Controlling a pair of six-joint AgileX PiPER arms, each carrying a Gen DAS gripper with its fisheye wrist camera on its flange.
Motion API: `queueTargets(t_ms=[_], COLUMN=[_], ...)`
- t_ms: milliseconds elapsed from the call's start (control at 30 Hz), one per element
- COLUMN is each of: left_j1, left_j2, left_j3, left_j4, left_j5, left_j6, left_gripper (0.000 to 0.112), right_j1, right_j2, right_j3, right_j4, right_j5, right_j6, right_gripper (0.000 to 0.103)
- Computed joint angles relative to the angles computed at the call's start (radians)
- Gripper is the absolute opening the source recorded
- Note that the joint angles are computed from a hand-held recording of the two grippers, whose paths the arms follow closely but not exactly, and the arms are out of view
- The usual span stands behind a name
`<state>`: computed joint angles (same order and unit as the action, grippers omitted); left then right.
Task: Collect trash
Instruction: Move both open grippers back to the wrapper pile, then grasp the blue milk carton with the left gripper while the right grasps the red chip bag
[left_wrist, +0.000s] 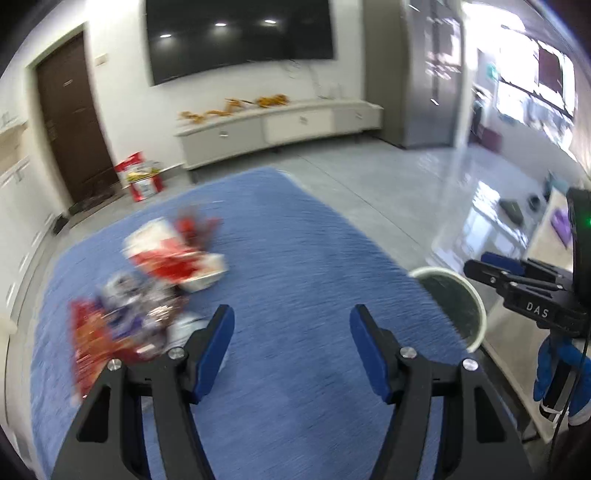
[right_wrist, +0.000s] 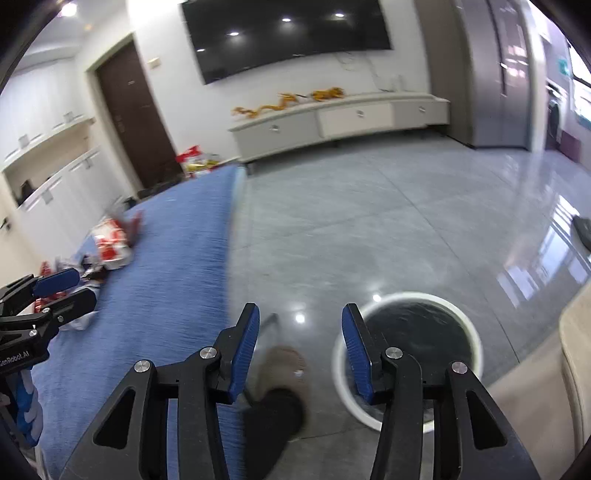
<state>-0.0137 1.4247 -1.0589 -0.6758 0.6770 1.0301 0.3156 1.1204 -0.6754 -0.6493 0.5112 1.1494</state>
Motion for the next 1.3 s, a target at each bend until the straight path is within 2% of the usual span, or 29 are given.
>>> queueTargets(t_ms=[100, 233, 400, 533, 700, 967, 1133, 1300], left_j1=[0.203, 0.427, 0.619, 0.694, 0.711, 0.625, 0.555, 0.528], left_j2=[-0.008, 0.042, 0.132, 0.204, 0.277, 0.343, 0.375, 0.439], left_j3=[-0.018, -0.086, -0.161, -0.207, -0.240, -0.253, -0.250, -0.320], left_j4=[-0.122, -0.210, -0.259, -0.279, -0.287, -0.263, -0.229, -0.204], left_j5=[0.099, 0.204, 0.272, 0.298, 0.360, 0.373, 0.304, 0.298], left_j6=[0.123, 0.217, 0.298, 0.335, 0.366, 0.415, 0.443, 0.384], left_gripper=[0.073, 0.074, 0.074, 0.074, 0.074, 0.074, 0.074, 0.074], right_j1=[0.095, 0.215, 0.291, 0.339, 0.380, 0.391, 0.385, 0.371], right_j2=[0.047, 0.098, 0.160, 0.205, 0.292, 0.447, 0.556, 0.665], right_j3=[-0.069, -0.144, -0.248, -0.317, -0.436, -0.625, -0.745, -0.870], right_j4=[-0.044, -0.101, -0.095, -0.090, -0.048, 0.142, 0.253, 0.359], right_j5=[0.037, 0.096, 0.160, 0.192, 0.202, 0.141, 0.120, 0.122], right_j6=[0.057, 0.125, 0.095, 0.078, 0.007, -0.226, -0.359, -0.493], right_gripper=[0.046, 0.047, 0.048, 0.048, 0.048, 0.048, 0.048, 0.049])
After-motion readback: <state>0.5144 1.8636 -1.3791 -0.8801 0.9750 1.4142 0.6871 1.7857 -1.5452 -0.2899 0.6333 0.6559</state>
